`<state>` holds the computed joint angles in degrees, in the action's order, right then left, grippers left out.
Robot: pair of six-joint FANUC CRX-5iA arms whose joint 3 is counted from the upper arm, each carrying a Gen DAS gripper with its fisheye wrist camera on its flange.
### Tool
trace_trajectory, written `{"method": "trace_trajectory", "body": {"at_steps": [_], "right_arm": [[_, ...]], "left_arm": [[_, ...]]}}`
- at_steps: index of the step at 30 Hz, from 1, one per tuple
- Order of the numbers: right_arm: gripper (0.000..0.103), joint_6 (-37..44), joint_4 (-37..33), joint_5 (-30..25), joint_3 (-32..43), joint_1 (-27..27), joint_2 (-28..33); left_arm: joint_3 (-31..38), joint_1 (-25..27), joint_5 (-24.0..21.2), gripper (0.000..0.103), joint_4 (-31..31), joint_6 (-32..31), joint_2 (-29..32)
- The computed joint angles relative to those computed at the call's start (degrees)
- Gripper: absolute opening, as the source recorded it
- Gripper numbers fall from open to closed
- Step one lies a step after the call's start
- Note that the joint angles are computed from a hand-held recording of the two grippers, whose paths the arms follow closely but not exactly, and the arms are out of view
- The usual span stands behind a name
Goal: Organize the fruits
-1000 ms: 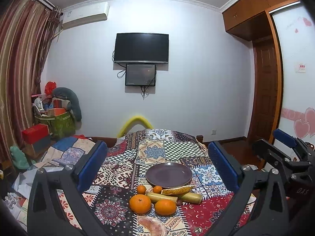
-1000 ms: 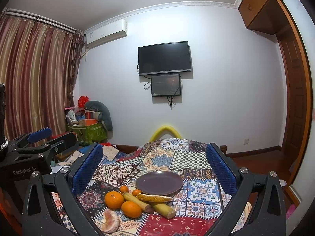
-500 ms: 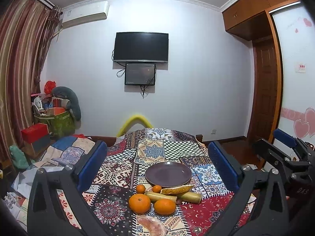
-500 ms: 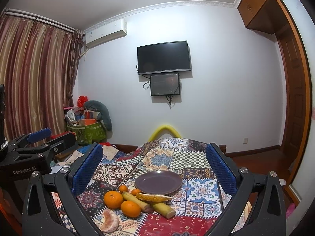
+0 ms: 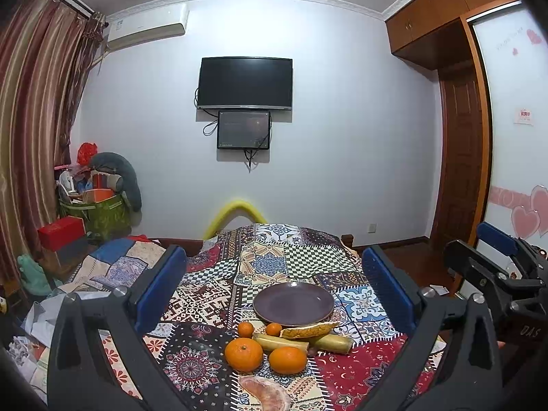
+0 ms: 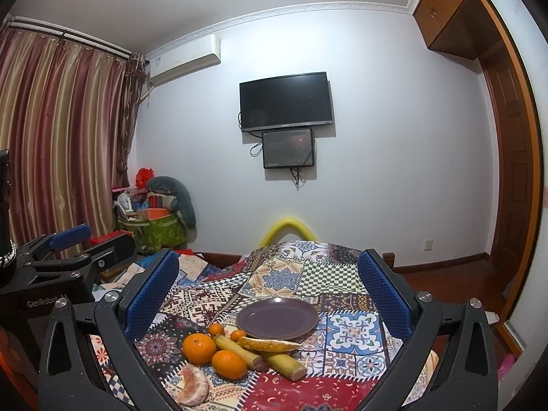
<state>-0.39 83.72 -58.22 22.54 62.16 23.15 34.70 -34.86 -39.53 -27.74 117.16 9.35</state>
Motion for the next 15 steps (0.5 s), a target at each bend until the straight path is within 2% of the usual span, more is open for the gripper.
{"method": "trace_trajectory", "body": {"at_steps": [15], "right_arm": [[0.103, -1.28, 0.59, 0.54, -0.95, -0.29, -0.37]], "left_arm": [[-0.19, -0.18, 0.11, 0.103, -0.45, 0.24, -0.14]]}}
